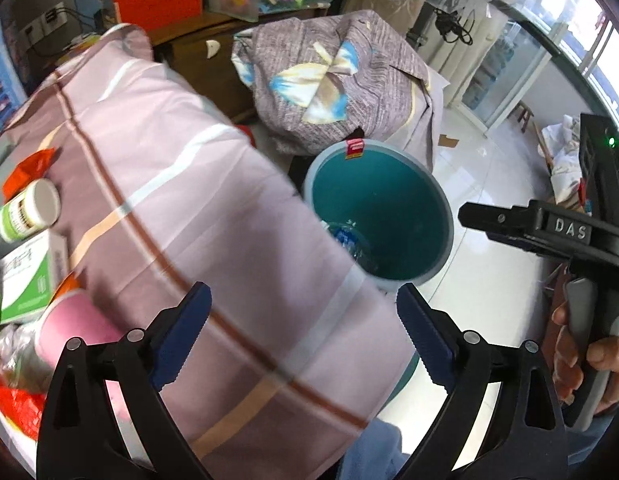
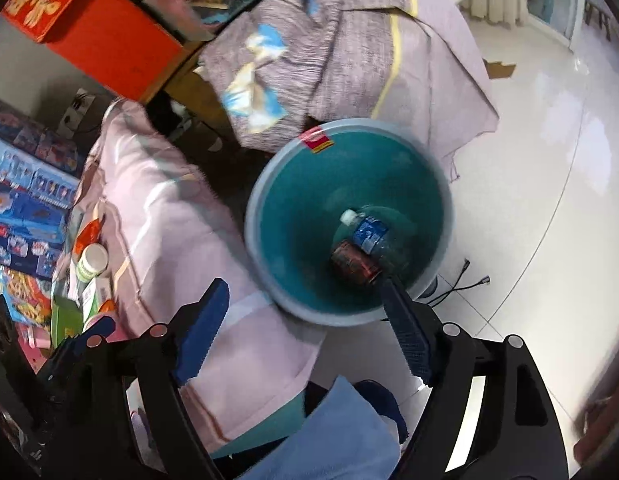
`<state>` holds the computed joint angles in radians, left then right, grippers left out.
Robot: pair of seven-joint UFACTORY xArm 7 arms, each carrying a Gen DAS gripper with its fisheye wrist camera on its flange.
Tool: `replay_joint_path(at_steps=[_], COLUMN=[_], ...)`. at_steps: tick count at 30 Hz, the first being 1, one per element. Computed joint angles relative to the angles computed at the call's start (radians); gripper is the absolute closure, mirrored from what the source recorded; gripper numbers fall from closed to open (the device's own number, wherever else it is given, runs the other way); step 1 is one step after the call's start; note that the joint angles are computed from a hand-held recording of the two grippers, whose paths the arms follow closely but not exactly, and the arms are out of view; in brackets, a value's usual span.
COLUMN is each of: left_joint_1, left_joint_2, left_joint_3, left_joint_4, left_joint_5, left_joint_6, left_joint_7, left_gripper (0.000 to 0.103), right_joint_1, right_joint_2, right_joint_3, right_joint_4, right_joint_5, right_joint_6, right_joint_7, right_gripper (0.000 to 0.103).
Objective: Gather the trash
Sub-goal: 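Grasp the red snack bag with the left tool while the right tool grasps the pink cup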
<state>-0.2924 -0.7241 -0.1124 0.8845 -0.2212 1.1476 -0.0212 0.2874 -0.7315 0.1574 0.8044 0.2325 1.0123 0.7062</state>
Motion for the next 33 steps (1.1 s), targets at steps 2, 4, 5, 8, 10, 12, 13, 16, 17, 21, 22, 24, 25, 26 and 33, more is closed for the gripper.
replay_joint_path(at_steps=[2,4,5,8,10,12,13,16,17,21,22,24,25,26,33], left_joint_1=[0.010,0.028,0.043,0.085,0.126,0.166,0.192,0.260,0.278,0.369,0.398,0.447,0.472,0.496,0.587], left_joint_2=[-0.049,-0.092,-0.124,-0.181,-0.222,-0.250,-0.268,-0.300,-0.305,-0.318,-0.313,-0.309,-0.306,-0.297,-0.231], left_joint_3=[0.018,0.034,0.050,0.088,0.125,0.151,0.171,0.221,0.235,0.303,0.318,0.333,0.342,0.356,0.365], left_joint_4=[-0.018,-0.031,-0.041,-0.055,-0.064,-0.069,-0.073,-0.080,-0.081,-0.092,-0.094,-0.102,-0.106,-0.108,-0.119], left_joint_5=[0.014,0.029,0.039,0.057,0.076,0.092,0.106,0.136,0.142,0.176,0.187,0.197,0.200,0.197,0.179], left_joint_6=[0.020,0.035,0.049,0.088,0.120,0.147,0.162,0.195,0.202,0.231,0.235,0.230,0.227,0.225,0.210], left_joint_7=[0.011,0.017,0.022,0.032,0.039,0.045,0.050,0.064,0.070,0.090,0.086,0.071,0.059,0.041,-0.056], left_gripper=[0.009,0.009,0.009,0.009,0.009,0.009,0.009,0.009,0.009,0.009,0.009,0.009,0.009,0.009,0.009], right_joint_1=[0.019,0.040,0.049,0.082,0.102,0.126,0.137,0.172,0.184,0.230,0.243,0.268,0.281,0.293,0.364], right_joint_2=[0.024,0.060,0.075,0.151,0.200,0.261,0.286,0.368,0.396,0.501,0.532,0.576,0.607,0.627,0.775], right_joint_3=[0.024,0.048,0.056,0.092,0.111,0.134,0.143,0.167,0.176,0.201,0.207,0.208,0.210,0.208,0.190], right_joint_4=[0.036,0.077,0.093,0.165,0.209,0.263,0.287,0.360,0.385,0.474,0.499,0.535,0.560,0.576,0.715], right_joint_5=[0.002,0.003,0.003,-0.001,-0.007,-0.017,-0.024,-0.047,-0.056,-0.101,-0.113,-0.128,-0.135,-0.141,-0.181], right_joint_6=[0.002,0.000,-0.003,-0.015,-0.019,-0.022,-0.020,-0.013,-0.009,0.010,0.018,0.031,0.041,0.045,0.094], right_joint_7=[0.000,-0.004,-0.004,-0.007,-0.005,-0.004,-0.004,-0.002,-0.001,0.009,0.008,0.003,-0.002,-0.004,-0.048], right_gripper=[0.028,0.028,0.028,0.028,0.028,0.028,0.028,0.028,0.028,0.025,0.025,0.025,0.025,0.025,0.025])
